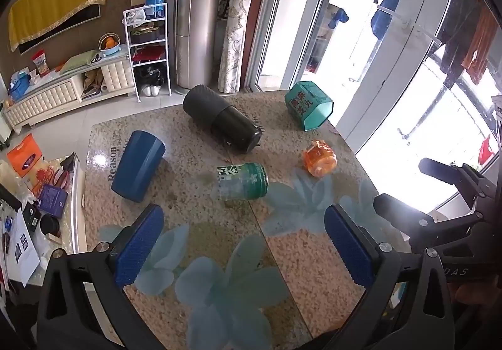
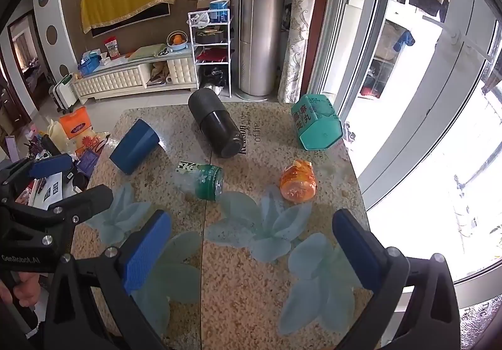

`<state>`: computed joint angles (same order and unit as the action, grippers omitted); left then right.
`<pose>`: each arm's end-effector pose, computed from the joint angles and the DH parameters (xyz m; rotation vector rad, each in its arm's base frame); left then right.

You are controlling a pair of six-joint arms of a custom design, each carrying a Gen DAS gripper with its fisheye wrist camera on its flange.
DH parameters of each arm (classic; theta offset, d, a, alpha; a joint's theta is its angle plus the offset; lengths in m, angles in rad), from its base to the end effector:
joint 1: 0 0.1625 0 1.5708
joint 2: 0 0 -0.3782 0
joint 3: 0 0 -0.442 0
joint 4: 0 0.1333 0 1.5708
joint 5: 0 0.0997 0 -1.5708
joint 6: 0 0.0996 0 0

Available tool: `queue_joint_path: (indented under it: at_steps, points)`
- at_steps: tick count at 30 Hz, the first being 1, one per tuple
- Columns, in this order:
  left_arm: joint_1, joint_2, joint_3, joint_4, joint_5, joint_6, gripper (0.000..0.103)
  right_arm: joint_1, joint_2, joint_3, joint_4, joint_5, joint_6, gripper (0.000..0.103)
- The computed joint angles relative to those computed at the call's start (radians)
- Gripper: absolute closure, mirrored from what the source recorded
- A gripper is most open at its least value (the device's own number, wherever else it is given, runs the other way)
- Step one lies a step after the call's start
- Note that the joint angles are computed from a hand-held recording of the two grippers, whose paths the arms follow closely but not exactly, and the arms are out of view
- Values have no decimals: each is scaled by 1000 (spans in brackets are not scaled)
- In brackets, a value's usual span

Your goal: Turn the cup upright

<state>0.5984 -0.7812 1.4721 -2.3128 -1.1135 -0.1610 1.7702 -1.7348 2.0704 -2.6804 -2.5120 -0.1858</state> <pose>-0.4895 -0.5483 0.0630 1.0721 2.5375 -0.4035 0.1444 -0.4482 0.4178 -0.0250 -2.1150 0.8512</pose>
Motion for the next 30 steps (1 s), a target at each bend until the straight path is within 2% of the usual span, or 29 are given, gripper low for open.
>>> queue_joint_path:
  at_steps: [13, 30]
  points:
    - [-8, -9, 14, 13, 23, -14, 0, -13, -13, 26, -3, 13, -11, 0]
    - [-2, -12, 11, 33, 8, -24, 0, -9, -12, 25, 2, 12, -8, 0]
